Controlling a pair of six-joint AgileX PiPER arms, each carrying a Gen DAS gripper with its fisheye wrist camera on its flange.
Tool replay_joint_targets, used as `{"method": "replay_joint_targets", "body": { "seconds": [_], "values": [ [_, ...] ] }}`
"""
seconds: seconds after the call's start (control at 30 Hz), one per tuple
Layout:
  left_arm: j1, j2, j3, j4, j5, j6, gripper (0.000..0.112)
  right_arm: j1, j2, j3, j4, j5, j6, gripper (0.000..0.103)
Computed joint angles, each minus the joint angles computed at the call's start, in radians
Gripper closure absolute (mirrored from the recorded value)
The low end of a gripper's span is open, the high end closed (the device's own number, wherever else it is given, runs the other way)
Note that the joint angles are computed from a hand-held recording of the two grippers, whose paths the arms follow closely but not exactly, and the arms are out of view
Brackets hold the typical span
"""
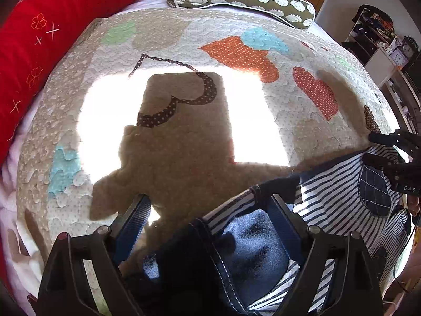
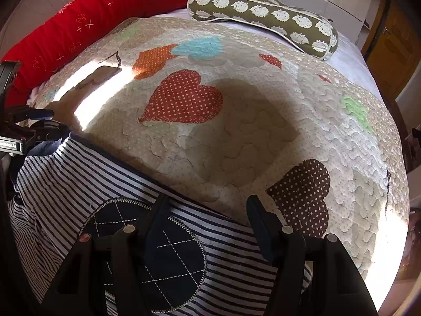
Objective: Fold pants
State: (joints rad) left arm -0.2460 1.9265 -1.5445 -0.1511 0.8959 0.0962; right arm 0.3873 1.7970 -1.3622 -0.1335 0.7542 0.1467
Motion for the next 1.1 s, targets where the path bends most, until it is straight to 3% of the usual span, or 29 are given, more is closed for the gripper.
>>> {"method": "replay_joint_targets", "body": {
  "seconds": [0.07,0.1,0.13,0.17,0.2,0.23,0.47,0.8,0.97,1.1],
  "values": [
    [-0.023,0.008,-0.012,0.026,0.023,0.013,0.026,0.001,0.018,0.002,-0.002,-0.013,-0.015,0.038],
    [-0.038,0.006,-0.012,0.055,0.028,0.008,0.032,0.003,0.016,0.010,0.000,-0.024,-0.019,0.045],
    [-0.050,-0.004,-0.003,0.066,0.025,0.018,0.054,-0.004,0.011,0.016,0.038,-0.030,-0.054,0.053],
    [-0.056,-0.017,0.005,0.059,0.026,0.039,0.086,-0.015,0.007,0.016,0.101,-0.026,-0.109,0.079],
    [-0.059,-0.027,0.006,0.053,0.037,0.046,0.099,-0.020,0.004,0.014,0.151,-0.013,-0.146,0.098],
    [-0.065,-0.036,0.006,0.058,0.046,0.034,0.108,-0.015,0.000,0.012,0.161,-0.002,-0.151,0.098],
    [-0.102,-0.171,0.107,0.142,-0.025,-0.073,0.108,0.063,-0.109,0.093,0.025,-0.024,0.017,0.100],
    [-0.173,-0.418,0.269,0.238,-0.046,-0.204,0.108,0.187,-0.293,0.192,-0.104,0.008,0.220,0.100],
    [-0.231,-0.601,0.418,0.308,-0.076,-0.346,0.108,0.298,-0.419,0.289,-0.187,0.003,0.385,0.100],
    [-0.343,-0.765,0.570,0.429,-0.079,-0.547,0.107,0.438,-0.558,0.419,-0.278,-0.006,0.603,0.100]
  ]
}}
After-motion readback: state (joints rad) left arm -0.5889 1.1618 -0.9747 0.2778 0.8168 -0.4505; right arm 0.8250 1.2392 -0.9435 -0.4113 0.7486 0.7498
